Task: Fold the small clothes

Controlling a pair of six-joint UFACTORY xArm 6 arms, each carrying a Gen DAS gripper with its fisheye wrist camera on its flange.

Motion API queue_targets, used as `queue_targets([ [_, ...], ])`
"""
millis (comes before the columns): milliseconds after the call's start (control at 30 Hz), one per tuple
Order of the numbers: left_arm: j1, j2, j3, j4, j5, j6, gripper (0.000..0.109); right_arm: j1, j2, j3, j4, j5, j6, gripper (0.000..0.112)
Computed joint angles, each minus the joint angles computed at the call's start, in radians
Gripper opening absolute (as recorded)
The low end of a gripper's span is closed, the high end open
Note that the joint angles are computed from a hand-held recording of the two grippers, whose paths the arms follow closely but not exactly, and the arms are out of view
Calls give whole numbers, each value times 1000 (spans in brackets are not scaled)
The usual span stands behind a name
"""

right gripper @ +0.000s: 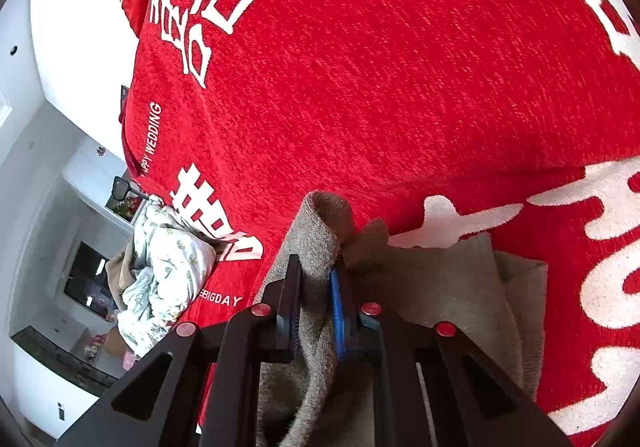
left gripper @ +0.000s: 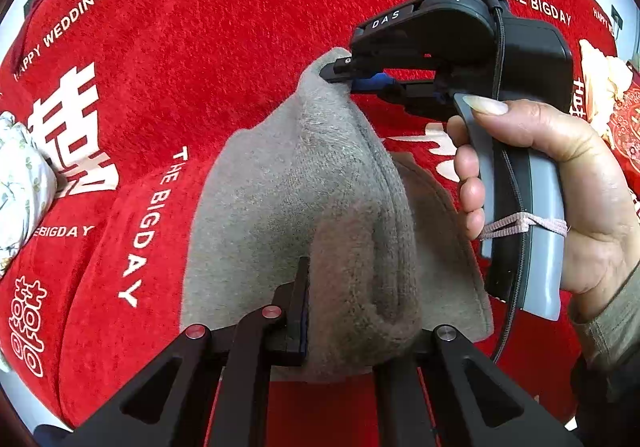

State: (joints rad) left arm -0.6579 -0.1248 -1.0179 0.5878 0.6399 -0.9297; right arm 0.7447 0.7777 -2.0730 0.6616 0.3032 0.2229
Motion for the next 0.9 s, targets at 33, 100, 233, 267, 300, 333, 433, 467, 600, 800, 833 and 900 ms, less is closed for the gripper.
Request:
queue_targets([
  [33, 0, 4, -3, -4, -3, 2, 9, -1, -3, 6, 16, -2, -12, 14],
  [100, 1, 17, -18, -18, -8, 13, 9, -4, -12, 26, 49, -11, -30, 13],
  [233, -12, 43, -58, -23, -11, 21, 9, -10, -36, 71, 120, -38, -70, 13],
  [267, -17, 50, -69, -21, -15, 21, 9, -13, -48, 88, 144, -48, -87, 13],
  [300, -18, 55, -75, -23, -22, 25, 9, -15, -55, 99, 159, -54, -97, 13],
  [333, -21, 62, -83, -25, -25, 28, 9, -18, -67, 116, 184, -60, -117, 13],
  [433, -33, 88, -114, -33, -32, 39, 9, -28, -96, 158, 242, -72, -167, 13],
  [467, -35, 97, -123, -35, -35, 44, 9, -33, -107, 176, 243, -76, -171, 13],
  [600, -43, 138, -158, -56, -45, 71, 9, -47, -125, 216, 256, -78, -179, 13],
  [800, -59, 188, -186, -93, -45, 97, 9, -68, -125, 257, 234, -57, -137, 13],
  [833, -59, 194, -188, -105, -46, 105, 9, -71, -122, 257, 221, -51, -126, 13],
  [900, -57, 203, -186, -122, -52, 113, 9, -73, -122, 261, 191, -48, -107, 13],
])
